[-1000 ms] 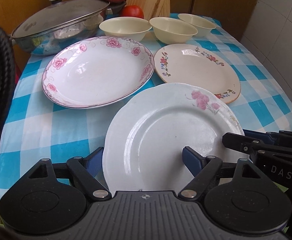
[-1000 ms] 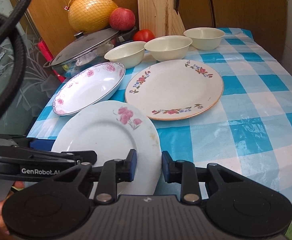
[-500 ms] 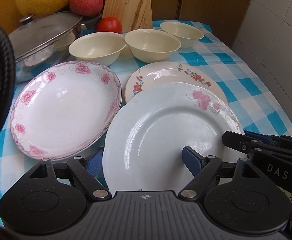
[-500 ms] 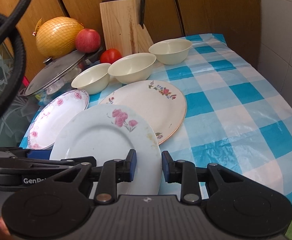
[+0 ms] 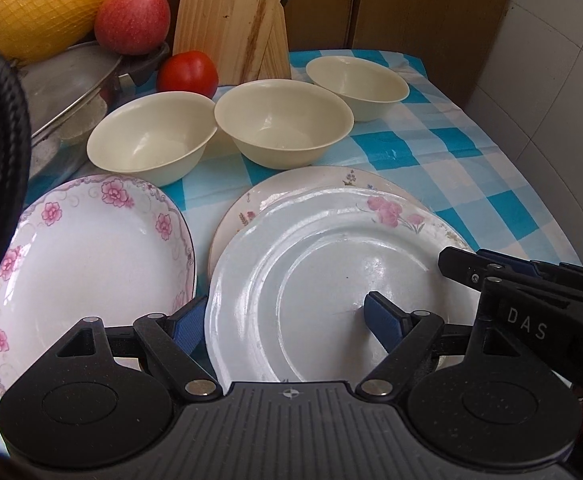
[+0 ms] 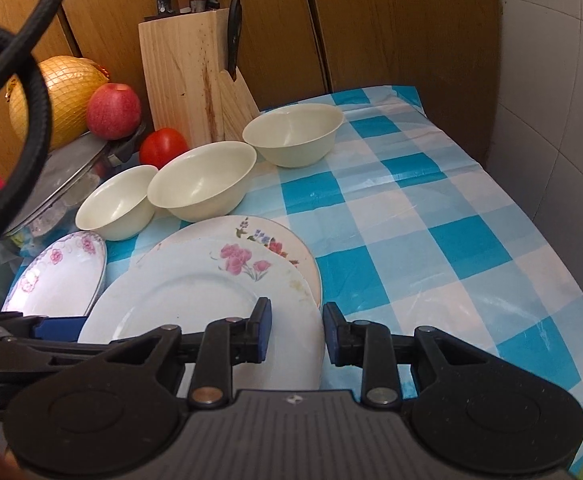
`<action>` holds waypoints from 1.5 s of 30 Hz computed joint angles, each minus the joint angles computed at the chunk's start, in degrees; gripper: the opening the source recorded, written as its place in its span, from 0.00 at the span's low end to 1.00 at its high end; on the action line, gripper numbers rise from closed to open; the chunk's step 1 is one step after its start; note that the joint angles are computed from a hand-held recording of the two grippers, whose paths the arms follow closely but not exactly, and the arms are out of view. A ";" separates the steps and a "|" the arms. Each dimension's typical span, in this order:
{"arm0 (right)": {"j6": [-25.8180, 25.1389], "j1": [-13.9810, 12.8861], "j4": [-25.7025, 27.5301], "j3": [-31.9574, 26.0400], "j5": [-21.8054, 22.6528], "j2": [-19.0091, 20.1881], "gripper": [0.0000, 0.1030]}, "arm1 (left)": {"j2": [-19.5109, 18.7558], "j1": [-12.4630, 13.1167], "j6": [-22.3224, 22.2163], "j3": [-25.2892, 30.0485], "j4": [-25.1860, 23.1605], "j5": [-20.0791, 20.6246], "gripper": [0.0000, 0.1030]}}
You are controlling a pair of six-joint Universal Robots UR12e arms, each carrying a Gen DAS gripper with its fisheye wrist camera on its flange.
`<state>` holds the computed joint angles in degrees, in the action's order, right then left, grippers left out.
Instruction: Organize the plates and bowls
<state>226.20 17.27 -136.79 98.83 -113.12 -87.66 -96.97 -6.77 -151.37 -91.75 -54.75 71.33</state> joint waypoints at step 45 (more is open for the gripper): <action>2.44 -5.19 -6.37 3.70 11.15 -1.56 0.26 | -8.74 -1.23 4.70 10.78 -8.28 -3.35 0.91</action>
<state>228.64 12.08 -143.17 102.53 -101.97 -89.22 -105.71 -8.00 -146.67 -80.97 -63.03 67.98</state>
